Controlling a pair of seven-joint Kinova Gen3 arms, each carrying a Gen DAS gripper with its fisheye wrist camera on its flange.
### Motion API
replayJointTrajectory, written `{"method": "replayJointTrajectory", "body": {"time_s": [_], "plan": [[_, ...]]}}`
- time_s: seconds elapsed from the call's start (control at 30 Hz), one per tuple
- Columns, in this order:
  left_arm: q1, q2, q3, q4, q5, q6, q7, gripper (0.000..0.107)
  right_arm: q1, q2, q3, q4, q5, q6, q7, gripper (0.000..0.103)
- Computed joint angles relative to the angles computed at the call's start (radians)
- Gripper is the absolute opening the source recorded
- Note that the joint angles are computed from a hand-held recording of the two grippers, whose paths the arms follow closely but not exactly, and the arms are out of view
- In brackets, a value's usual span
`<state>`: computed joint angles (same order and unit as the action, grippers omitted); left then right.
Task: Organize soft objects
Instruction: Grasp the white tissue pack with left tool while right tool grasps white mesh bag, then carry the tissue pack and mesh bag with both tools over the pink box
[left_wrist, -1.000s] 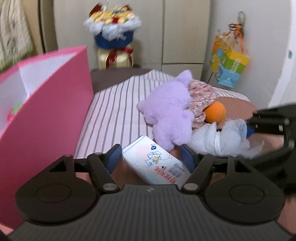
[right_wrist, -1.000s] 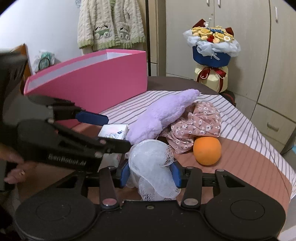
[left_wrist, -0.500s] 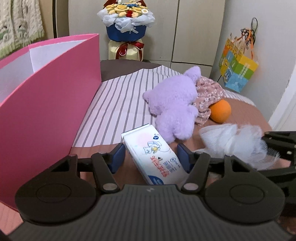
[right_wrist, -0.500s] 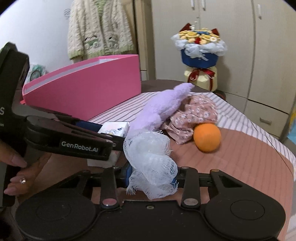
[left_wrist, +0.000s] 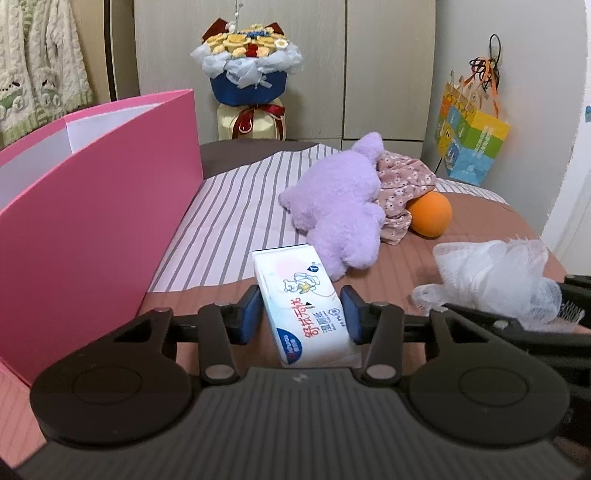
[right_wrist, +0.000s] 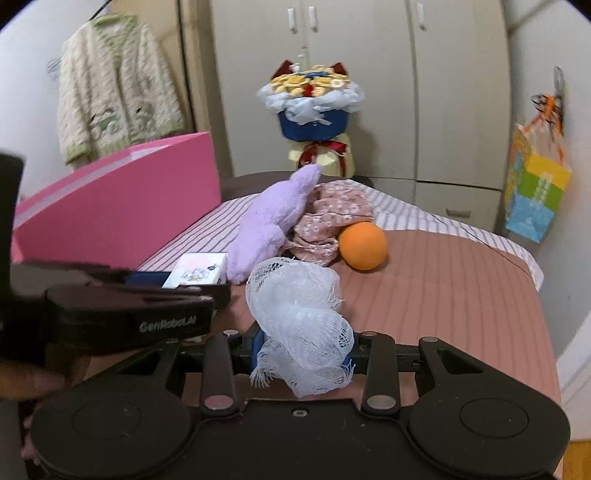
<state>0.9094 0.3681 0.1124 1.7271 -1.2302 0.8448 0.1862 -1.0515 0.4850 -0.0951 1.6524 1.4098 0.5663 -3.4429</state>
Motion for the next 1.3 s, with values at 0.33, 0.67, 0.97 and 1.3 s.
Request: {"method": "replayJointTrajectory", "body": {"time_s": [0.33,0.67,0.97,1.3], "plan": [[0.003,-0.044,0.020,0.042,0.005,0.012,0.011,0.041,-0.059,0.004,-0.013,-0.004,-0.046,0.137,-0.049,0.041],[-0.013,-0.124,0.080,0.118,-0.001,0.012,0.064,0.041,-0.100,-0.007,-0.029,0.003,-0.057,0.181,-0.062,0.041],[-0.045,-0.219,0.145,0.199,0.011,-0.009,0.080,0.041,-0.122,-0.040,-0.058,0.029,-0.056,0.188,-0.078,0.041],[-0.157,-0.354,0.207,0.273,0.154,-0.137,-0.104,0.041,-0.099,-0.095,-0.098,0.048,-0.137,0.098,0.064,0.041]]}}
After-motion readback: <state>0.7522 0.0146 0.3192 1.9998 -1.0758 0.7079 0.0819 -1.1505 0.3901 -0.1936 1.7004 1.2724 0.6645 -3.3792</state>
